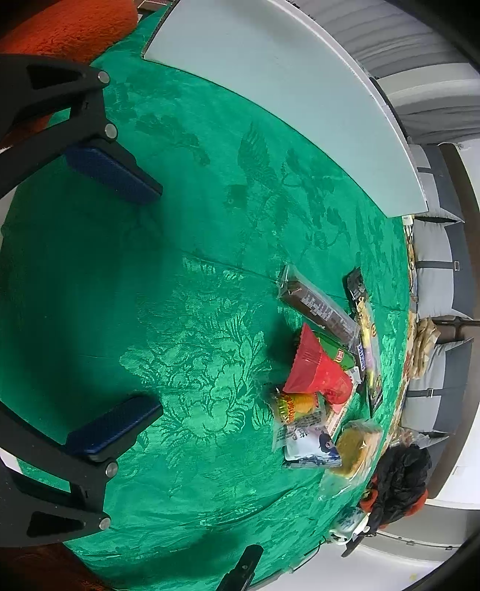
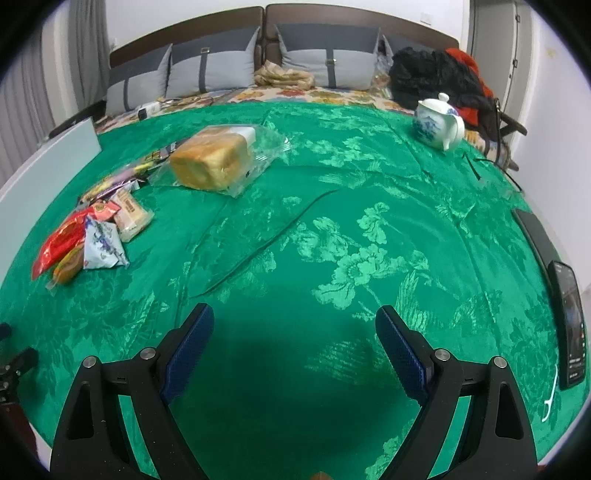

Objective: Organize snacks
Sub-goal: 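Move the left tool toward the snack pile, then grasp the dark snack stick in clear wrapper with the left tool and lift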

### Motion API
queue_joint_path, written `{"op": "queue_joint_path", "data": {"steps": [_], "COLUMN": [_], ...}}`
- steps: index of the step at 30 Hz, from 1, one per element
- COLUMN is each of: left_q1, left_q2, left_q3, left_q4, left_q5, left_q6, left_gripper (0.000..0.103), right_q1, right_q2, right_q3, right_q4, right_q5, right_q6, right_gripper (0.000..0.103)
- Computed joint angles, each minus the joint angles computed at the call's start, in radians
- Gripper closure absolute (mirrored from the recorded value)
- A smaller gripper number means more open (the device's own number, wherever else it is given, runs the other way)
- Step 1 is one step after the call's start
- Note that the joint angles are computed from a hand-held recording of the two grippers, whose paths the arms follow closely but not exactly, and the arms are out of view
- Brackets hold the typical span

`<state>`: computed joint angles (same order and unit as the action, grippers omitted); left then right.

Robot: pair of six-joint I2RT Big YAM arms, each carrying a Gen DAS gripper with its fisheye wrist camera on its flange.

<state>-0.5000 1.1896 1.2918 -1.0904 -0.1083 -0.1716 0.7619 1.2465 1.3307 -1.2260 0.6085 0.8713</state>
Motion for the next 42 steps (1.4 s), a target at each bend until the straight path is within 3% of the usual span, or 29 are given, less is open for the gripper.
{"op": "queue_joint_path", "data": {"steps": [12, 16, 20, 24, 30, 33, 34, 37, 40, 41, 42], "left_q1": [-0.009, -0.006, 0.001, 0.021, 0.035, 0.078, 0.091, 0.114, 0.128, 0.123, 0.123], "left_q2": [0.011, 0.027, 0.064, 0.098, 0.185, 0.259, 0.302, 0.406, 0.478, 0.49, 0.476], "left_q3": [0.008, 0.031, 0.082, 0.143, 0.299, 0.398, 0.445, 0.555, 0.613, 0.615, 0.592], "left_q4": [0.001, -0.029, -0.085, -0.101, -0.059, -0.058, -0.08, -0.164, -0.234, -0.244, -0.208], "left_q5": [-0.018, -0.004, 0.054, 0.165, 0.119, 0.133, 0.128, 0.118, 0.201, 0.199, 0.225], "left_q6": [-0.029, -0.024, -0.004, 0.005, 0.048, 0.053, 0.066, 0.096, 0.155, 0.191, 0.204], "left_gripper": [0.0, 0.0, 0.0, 0.0, 0.0, 0.0, 0.001, 0.017, 0.022, 0.024, 0.025], "right_q1": [-0.038, -0.035, -0.034, -0.034, -0.034, -0.033, -0.033, -0.033, -0.033, -0.033, -0.032], "right_q2": [0.017, 0.012, 0.013, 0.014, 0.013, 0.014, 0.014, 0.014, 0.015, 0.015, 0.015], "right_q3": [-0.017, -0.024, -0.026, -0.025, -0.025, -0.024, -0.024, -0.024, -0.024, -0.024, -0.024], "right_q4": [-0.003, 0.005, 0.008, 0.008, 0.007, 0.007, 0.007, 0.006, 0.006, 0.006, 0.006], "right_q5": [-0.06, -0.054, -0.049, -0.049, -0.049, -0.048, -0.048, -0.048, -0.048, -0.048, -0.047], "right_q6": [0.026, 0.03, 0.034, 0.034, 0.033, 0.034, 0.034, 0.035, 0.034, 0.034, 0.035], "right_gripper": [0.012, 0.01, 0.01, 0.01, 0.01, 0.01, 0.01, 0.01, 0.01, 0.01, 0.01]}}
